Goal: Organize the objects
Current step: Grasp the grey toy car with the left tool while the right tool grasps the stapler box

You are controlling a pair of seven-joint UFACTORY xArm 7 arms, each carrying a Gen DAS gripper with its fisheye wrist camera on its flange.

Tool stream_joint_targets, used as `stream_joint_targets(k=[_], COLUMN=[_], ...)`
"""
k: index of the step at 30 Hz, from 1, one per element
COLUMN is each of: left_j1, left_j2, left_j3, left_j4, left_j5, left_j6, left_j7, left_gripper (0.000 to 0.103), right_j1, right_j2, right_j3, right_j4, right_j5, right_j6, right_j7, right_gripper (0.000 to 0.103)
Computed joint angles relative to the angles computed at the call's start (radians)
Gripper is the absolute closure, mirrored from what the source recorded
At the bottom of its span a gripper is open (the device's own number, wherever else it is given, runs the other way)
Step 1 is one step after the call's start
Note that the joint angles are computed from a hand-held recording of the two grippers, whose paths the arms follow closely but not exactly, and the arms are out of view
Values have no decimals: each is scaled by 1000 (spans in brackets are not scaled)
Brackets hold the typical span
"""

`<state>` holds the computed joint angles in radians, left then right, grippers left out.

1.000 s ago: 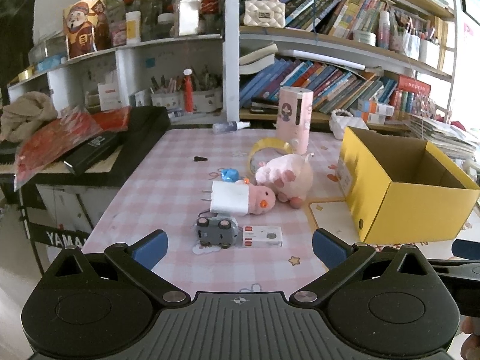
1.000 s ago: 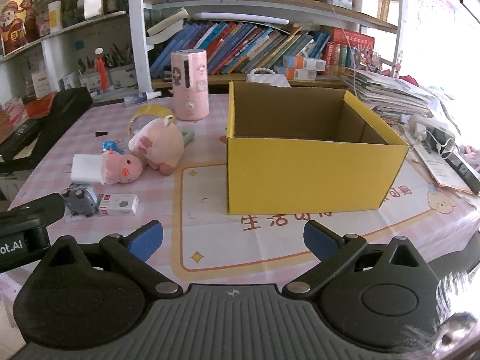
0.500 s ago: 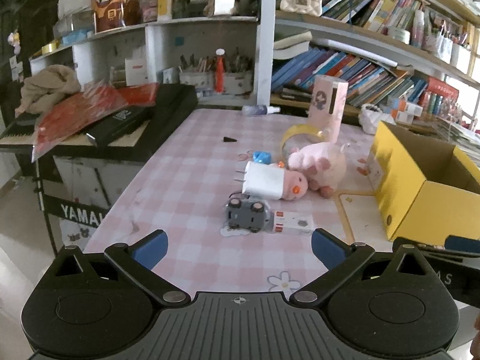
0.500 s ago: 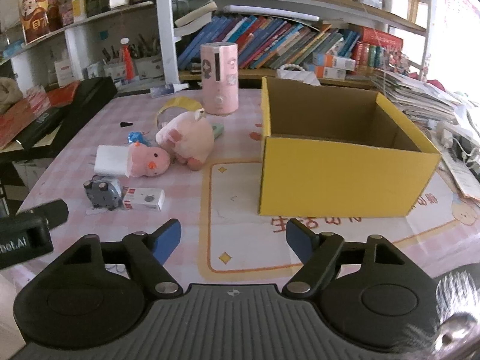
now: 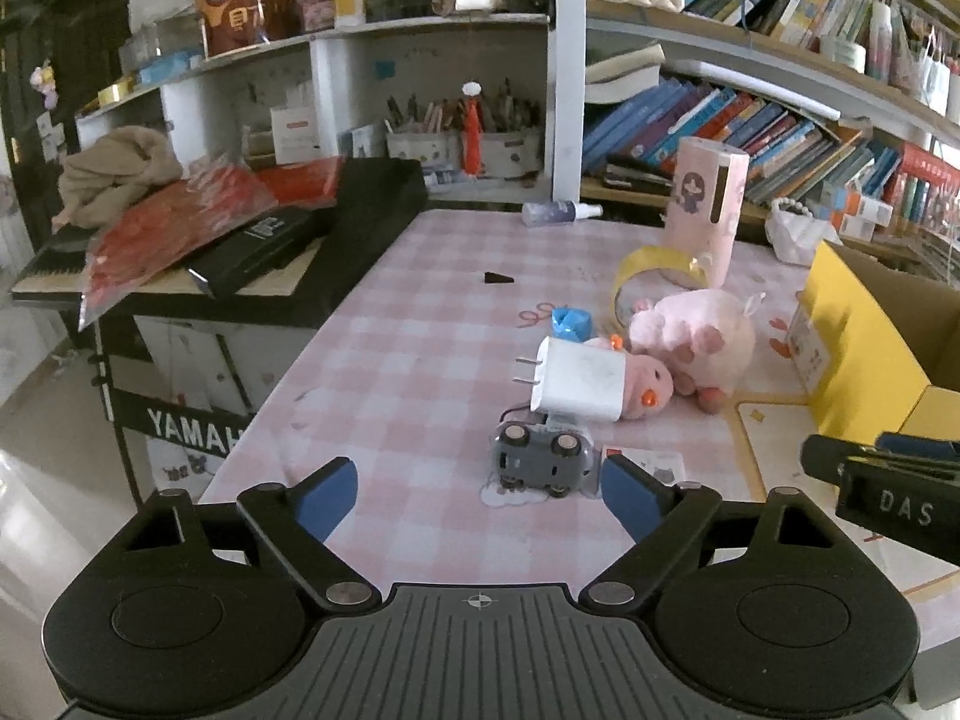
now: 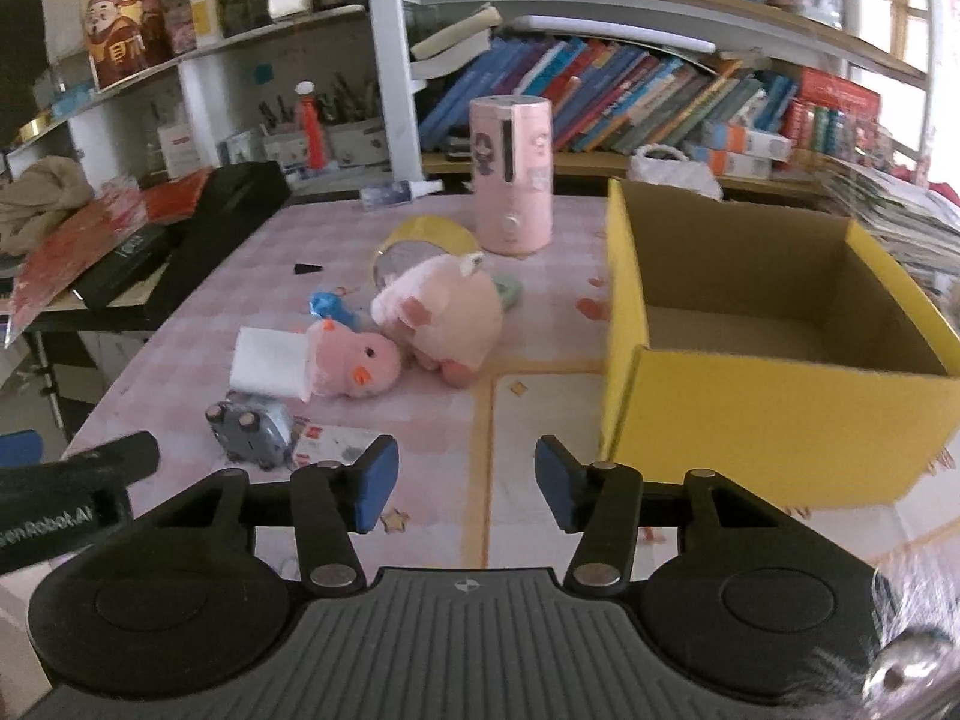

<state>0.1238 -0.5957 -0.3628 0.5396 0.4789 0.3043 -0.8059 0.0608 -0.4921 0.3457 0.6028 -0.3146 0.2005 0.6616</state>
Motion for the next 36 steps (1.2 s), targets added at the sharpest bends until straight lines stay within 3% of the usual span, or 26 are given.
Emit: stream_joint_targets(k=[7,11,16,18,21,25,28,30,34,36], left_j1=[24,11,-30,-74,-140,-189,-224,-222,-157,-159], left_j2=[168,287,409,443,457,402,343,301,220,185], left_j3=[9,28,75,122,200,256,300,306,268,285], left_j4=[78,138,216,231,213,159,113,82,36,19], left_j5=[51,97,161,118,24,-121,-245,-296,-319,-349], left_j6=[-45,-71,-67,-75,-126,-120,-98,-84,-62,-61], left_j7=[26,22,10,59,154,259,361,400,373,382], left_gripper=[19,19,19,23,39,40,40,40,40,40], right_j1=[33,39,107,141,165,151,149,163,188,157], right_j2=[130,188,246,267,287,290,290,299,339,367], right_j3=[-53,-70,-141,-171,-184,-158,-138,-132,-119,-85], right_j4=[77,111,146,159,175,179,178,184,218,230], right_j5=[11,0,61,106,153,149,135,137,98,-36], right_j6=[-38,-74,-93,-92,-76,-54,-18,10,66,44], right_j7=[-80,-122,-231,-283,-330,-315,-280,-267,-254,-143], right_gripper=[54,54,54,54,53,49,40,27,21,19])
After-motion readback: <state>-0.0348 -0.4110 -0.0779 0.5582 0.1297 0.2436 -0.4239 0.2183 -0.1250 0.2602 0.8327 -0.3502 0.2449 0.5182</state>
